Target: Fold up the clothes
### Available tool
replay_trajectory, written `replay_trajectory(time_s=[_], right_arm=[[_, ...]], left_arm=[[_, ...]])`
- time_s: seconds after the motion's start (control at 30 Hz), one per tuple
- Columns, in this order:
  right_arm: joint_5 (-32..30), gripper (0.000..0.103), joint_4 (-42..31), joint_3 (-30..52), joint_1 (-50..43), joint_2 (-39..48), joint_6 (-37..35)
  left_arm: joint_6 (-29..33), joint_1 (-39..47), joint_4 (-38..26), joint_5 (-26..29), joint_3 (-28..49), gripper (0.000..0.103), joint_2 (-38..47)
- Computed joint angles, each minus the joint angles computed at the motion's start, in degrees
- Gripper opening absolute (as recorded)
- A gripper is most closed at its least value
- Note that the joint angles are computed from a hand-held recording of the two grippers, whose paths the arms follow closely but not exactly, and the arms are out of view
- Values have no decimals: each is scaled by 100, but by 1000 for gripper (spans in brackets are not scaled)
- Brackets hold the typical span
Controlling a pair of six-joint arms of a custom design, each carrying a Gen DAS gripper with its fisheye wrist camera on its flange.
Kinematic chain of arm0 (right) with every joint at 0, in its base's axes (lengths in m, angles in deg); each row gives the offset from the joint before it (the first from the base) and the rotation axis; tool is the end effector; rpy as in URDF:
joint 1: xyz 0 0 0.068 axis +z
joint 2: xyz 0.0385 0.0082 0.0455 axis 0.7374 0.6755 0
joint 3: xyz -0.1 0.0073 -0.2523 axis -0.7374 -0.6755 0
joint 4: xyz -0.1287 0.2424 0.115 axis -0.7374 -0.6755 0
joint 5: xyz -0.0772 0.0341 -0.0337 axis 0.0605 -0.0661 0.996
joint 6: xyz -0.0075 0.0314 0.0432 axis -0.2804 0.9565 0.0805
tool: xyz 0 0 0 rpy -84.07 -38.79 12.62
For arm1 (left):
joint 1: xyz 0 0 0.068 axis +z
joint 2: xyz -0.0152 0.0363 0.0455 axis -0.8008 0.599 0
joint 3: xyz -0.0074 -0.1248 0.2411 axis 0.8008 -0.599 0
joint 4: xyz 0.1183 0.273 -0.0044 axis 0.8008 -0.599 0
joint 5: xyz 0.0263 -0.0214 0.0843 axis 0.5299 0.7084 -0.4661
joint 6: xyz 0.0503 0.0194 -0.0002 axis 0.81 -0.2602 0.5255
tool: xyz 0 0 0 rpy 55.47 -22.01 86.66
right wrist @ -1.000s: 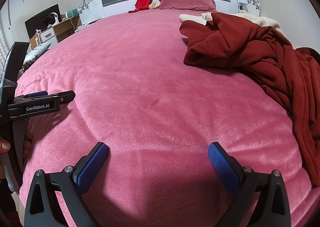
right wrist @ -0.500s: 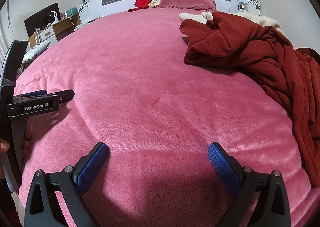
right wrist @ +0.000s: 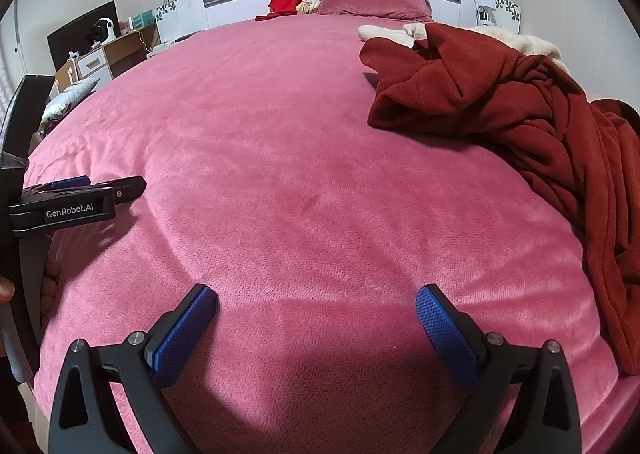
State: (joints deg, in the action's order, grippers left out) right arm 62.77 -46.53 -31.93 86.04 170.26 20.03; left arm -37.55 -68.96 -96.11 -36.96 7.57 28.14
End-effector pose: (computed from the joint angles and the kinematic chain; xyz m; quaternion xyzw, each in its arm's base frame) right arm 0.2324 0.1580 0.0692 0.2882 0.8955 -0.0773 0.3301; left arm 0.3571 -0.1114 0.1816 0.3451 0.8780 -0.1213 0.3088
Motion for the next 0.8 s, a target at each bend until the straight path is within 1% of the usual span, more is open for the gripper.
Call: replay_trajectory(time_s=[0.17, 0.3, 0.37, 0.47, 0.57, 0.6, 0.63, 0.67, 0.73, 0.8], right_arm=[[-73, 103, -103, 0, 2, -105, 39], [-347, 103, -226, -142, -144, -584, -146], [-101, 103, -645, -227, -162, -1059, -143], [428, 103, -1828, -317, -452, -1951, 14], [769, 103, -2927, -429, -1138, -2873, 104], [724, 103, -3164, -502, -1539, -3129, 47], [563, 103, -3261, -597, -2039, -3349, -157], [346, 103, -3251, -682, -2578, -3496, -441], [-217, 103, -3010, -822, -3636, -3535, -1084], [-786, 103, -2590, -936, -4422, -3266, -1679]], left_arm=[[8, -4, -9, -14, -9, 103, -19], [14, -7, -16, -23, -16, 103, -34], [14, -3, -18, -15, -21, 103, -36], [22, -14, -6, -43, -45, 103, -56], [10, -48, 10, -87, -43, 103, -59], [7, -58, 11, -100, -37, 103, -54], [10, -61, 6, -110, -35, 103, -56], [13, -64, -3, -122, -34, 103, -61], [21, -69, -57, -147, -5, 103, -60], [21, -59, -196, -136, 83, 103, -35]])
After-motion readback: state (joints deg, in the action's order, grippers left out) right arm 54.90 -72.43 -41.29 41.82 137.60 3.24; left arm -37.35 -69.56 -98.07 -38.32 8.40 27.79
